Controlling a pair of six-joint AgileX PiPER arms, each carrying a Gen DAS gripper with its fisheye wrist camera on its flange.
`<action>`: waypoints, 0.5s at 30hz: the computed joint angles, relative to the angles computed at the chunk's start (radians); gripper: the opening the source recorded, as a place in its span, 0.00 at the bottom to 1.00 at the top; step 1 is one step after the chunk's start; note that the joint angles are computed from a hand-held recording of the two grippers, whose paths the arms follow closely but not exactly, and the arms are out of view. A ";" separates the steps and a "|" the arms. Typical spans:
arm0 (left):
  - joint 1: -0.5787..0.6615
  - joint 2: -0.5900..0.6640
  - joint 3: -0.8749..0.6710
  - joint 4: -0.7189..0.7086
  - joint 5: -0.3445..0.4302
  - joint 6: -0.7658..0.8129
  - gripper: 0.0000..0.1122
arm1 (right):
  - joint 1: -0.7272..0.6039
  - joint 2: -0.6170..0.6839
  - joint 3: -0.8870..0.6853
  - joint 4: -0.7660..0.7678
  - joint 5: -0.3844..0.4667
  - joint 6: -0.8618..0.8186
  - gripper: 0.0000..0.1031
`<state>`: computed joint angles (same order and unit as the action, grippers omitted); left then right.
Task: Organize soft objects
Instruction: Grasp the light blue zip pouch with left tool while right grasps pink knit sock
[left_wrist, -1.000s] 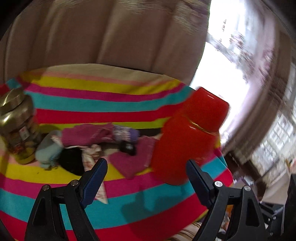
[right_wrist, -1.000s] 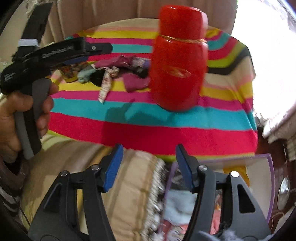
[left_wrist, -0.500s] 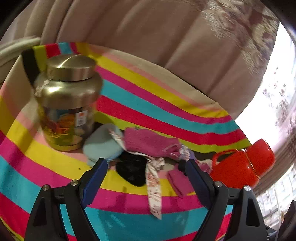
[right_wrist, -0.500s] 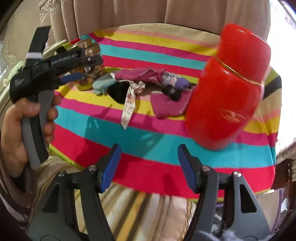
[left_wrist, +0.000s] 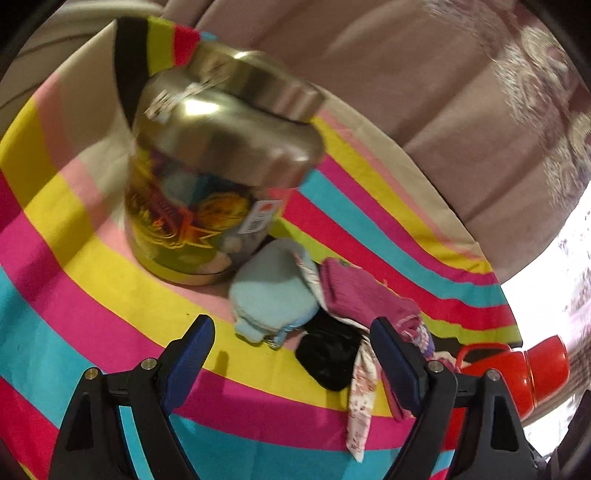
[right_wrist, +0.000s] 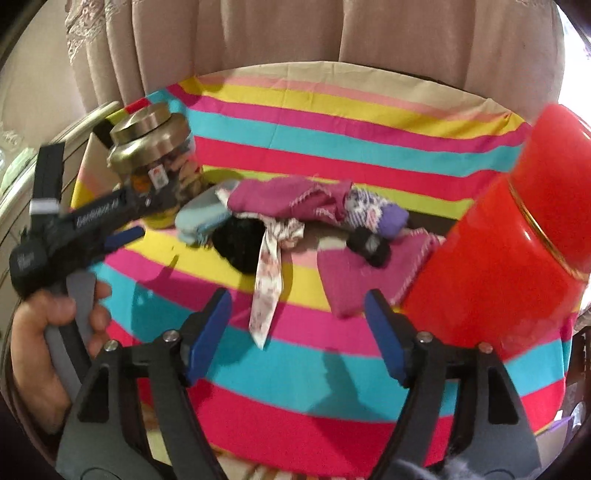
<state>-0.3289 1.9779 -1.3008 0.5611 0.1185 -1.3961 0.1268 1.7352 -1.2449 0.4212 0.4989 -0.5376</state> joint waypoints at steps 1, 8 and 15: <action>0.004 0.005 0.001 -0.001 -0.009 -0.006 0.74 | 0.008 0.018 -0.019 -0.012 -0.007 0.014 0.76; 0.034 0.075 -0.036 -0.094 -0.023 0.058 0.64 | 0.049 0.166 -0.180 -0.105 -0.006 0.109 0.77; 0.047 0.145 -0.092 -0.210 -0.020 0.150 0.64 | 0.093 0.291 -0.349 -0.163 0.009 0.135 0.83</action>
